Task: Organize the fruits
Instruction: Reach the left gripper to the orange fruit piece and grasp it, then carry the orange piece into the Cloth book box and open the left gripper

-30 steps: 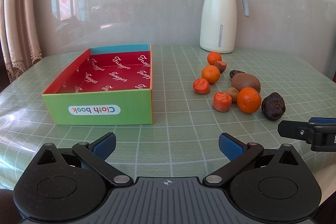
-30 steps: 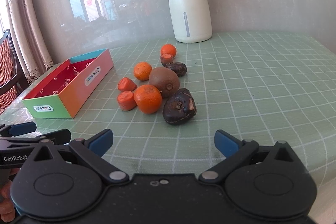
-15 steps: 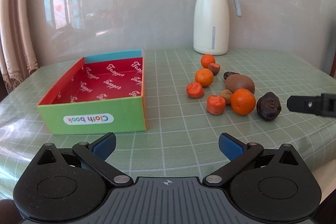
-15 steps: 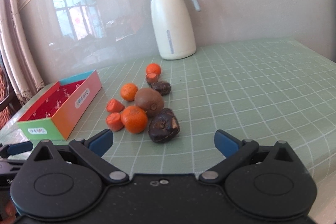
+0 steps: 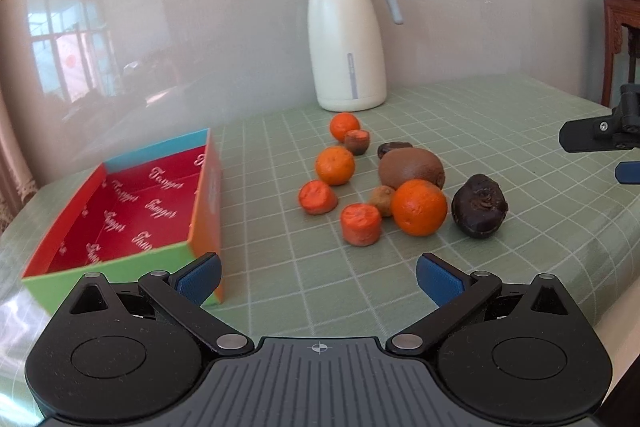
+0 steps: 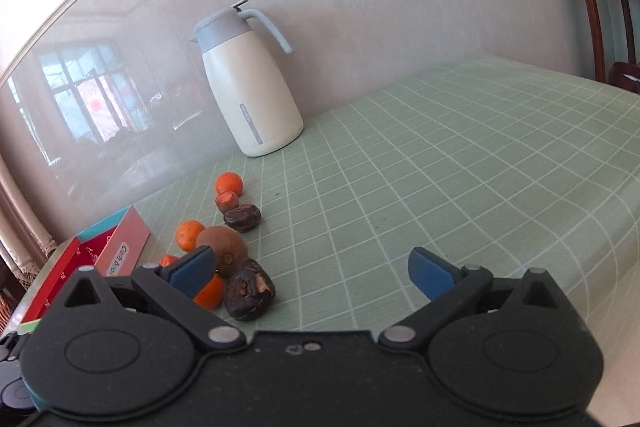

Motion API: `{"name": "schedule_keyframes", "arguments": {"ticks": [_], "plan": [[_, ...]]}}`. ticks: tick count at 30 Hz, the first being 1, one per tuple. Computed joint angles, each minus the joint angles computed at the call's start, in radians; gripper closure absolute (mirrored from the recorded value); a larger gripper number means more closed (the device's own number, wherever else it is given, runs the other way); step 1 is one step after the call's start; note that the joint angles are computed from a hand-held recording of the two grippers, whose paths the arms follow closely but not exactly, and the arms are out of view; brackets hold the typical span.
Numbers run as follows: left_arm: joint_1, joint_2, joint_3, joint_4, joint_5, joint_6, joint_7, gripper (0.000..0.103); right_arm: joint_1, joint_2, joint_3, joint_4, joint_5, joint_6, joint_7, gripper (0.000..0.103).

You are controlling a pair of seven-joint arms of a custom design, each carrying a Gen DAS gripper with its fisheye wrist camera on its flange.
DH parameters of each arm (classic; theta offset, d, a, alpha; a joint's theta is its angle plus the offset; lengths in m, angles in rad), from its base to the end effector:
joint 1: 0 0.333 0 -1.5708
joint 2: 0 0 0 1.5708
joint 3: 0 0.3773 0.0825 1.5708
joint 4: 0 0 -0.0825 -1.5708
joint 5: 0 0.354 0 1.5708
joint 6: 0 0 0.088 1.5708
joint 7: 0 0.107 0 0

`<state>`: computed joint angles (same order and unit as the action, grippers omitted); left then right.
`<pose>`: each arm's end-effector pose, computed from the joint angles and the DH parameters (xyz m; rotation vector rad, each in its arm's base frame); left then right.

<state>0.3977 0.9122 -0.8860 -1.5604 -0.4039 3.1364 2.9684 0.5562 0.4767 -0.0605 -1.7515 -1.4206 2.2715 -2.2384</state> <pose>0.7602 -0.1126 0.3742 -0.7544 2.2216 -1.1710 0.6093 0.3085 0.3943 -0.6546 2.1241 -1.0087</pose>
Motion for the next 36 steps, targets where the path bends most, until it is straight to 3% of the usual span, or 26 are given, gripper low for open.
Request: {"name": "schedule_keyframes", "arguments": {"ticks": [6,7,9,12,17,20,24,28,30,36], "plan": [[-0.074,0.006,0.059,0.068,0.018,-0.05,-0.024,0.001,0.008,-0.019,0.0,-0.028,-0.037,-0.029,0.052,0.0],[-0.085,0.007,0.07,0.08,0.015,-0.064,-0.024,0.006,0.009,-0.022,0.002,-0.031,-0.041,-0.038,0.054,0.0],[-0.154,-0.009,0.162,0.134,0.012,-0.136,-0.06,0.03,0.009,-0.026,0.005,-0.036,-0.049,-0.05,0.055,0.0],[-0.226,-0.011,0.256,0.197,-0.012,-0.195,-0.104,0.03,0.012,-0.032,0.01,-0.044,-0.061,-0.079,0.06,0.0],[-0.278,-0.002,0.32,0.263,-0.059,-0.279,-0.11,0.03,0.008,-0.039,0.02,-0.054,-0.073,-0.103,0.059,0.0],[-0.304,0.011,0.344,0.295,-0.087,-0.286,-0.088,0.031,0.001,-0.041,0.024,-0.058,-0.077,-0.099,0.067,0.0],[-0.34,0.021,0.392,0.334,-0.109,-0.33,-0.099,0.055,0.003,-0.049,0.03,-0.066,-0.08,-0.106,0.084,0.0],[-0.345,0.027,0.395,0.346,-0.143,-0.339,-0.092,0.059,-0.002,-0.05,0.033,-0.068,-0.08,-0.103,0.103,0.0],[-0.34,0.029,0.39,0.347,-0.16,-0.346,-0.082,0.071,-0.004,-0.051,0.035,-0.069,-0.077,-0.101,0.108,0.0],[-0.333,0.026,0.376,0.329,-0.202,-0.31,-0.045,0.071,-0.004,-0.049,0.034,-0.065,-0.073,-0.103,0.104,0.0]]}}
